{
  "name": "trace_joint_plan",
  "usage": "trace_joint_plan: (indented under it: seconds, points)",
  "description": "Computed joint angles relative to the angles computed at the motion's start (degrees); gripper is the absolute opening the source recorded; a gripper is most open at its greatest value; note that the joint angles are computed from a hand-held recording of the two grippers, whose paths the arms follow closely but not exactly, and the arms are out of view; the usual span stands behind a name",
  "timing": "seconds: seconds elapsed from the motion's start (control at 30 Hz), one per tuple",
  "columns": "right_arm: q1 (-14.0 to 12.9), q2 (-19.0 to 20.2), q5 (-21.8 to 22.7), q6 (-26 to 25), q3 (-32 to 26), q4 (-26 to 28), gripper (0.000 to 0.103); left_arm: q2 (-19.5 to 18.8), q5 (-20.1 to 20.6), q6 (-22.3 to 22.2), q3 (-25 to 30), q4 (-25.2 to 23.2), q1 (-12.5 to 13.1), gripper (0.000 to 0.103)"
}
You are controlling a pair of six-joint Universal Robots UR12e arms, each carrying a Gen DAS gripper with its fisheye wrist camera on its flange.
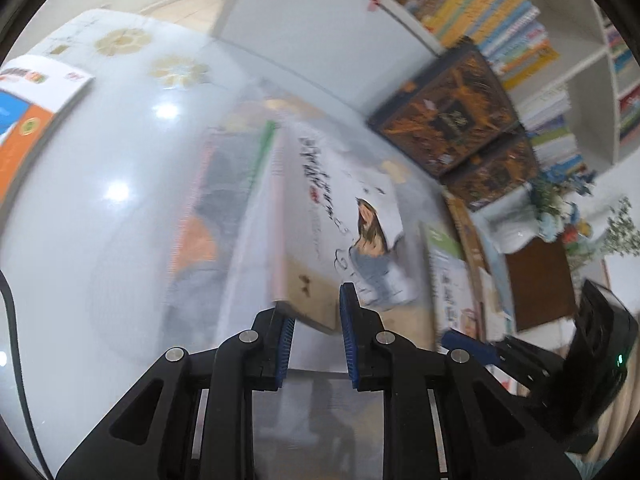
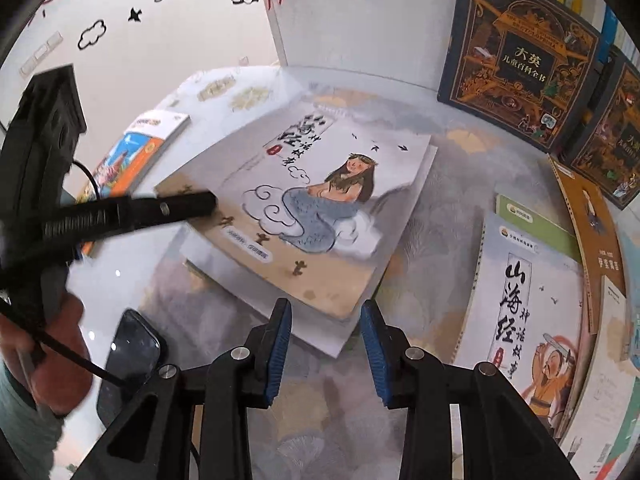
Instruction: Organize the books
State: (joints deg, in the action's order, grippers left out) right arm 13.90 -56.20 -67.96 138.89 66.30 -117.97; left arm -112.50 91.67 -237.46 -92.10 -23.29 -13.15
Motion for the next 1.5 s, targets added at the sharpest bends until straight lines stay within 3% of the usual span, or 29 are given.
trace_joint_plan:
  seconds: [0.1,0.23,0.37,0.5,0.53,0.6,0.7,0.8,0.9,1.07,1.23,1.5]
  points:
    - [-0.8,-0.6,-0.5,0.5,1.1,0.1,0.035,1.2,1.4,-0.5,-0.8,-4.9,-0.3,0.025]
    - [-2.7,-0.3,0.7,3.2,0.4,5.4,0.036,1.6,0.6,-1.0,-1.7,-4.1,-0.6,0.025]
    - [-4.8,-1.3,1.4,5.3,1.8,6.6,0.036,1.2,0.9,-0.7,-0.4,-4.3,-1.2,0.025]
    - [-7.3,-2.6,2.9,7.4,3.3,7.2,0.036,-0.2,1.5,5.4,3.7,-6.4,-3.2,0.030]
    - [-8.2,-2.9,4.2,8.4,3.7,7.6,0.036,-1.0,1.8,8.2,5.8,-8.0,-4.1,0.032]
    - [-9.5,-3.3,6.1,9.9,4.1,7.8,0.036,-2.1,1.9,11.4,8.6,-9.9,-5.3,0.049]
    - [-11.5,-4.0,7.0,12.6,5.0,4.9,0.039,-4.6,3.3,15.2,14.0,-12.1,-7.5,0.059]
    - [-13.1,-4.0,7.4,13.9,4.8,3.7,0.042,-7.1,1.4,17.1,18.9,-14.7,-8.8,0.065]
    - [-15.7,-3.2,9.4,16.4,3.4,4.7,0.043,-9.2,0.6,16.8,22.7,-16.8,-9.9,0.066]
    - [-19.9,-2.9,10.5,18.9,4.0,1.1,0.045,-13.6,-1.3,15.2,30.0,-20.1,-11.7,0.066]
    - [-23.2,-0.9,9.6,22.0,1.5,2.8,0.045,-19.7,4.1,15.0,41.8,-30.5,-14.3,0.066]
    - [-26.8,2.0,11.0,22.6,-3.0,3.9,0.045,-28.7,5.3,16.5,58.5,-36.3,-16.2,0.066]
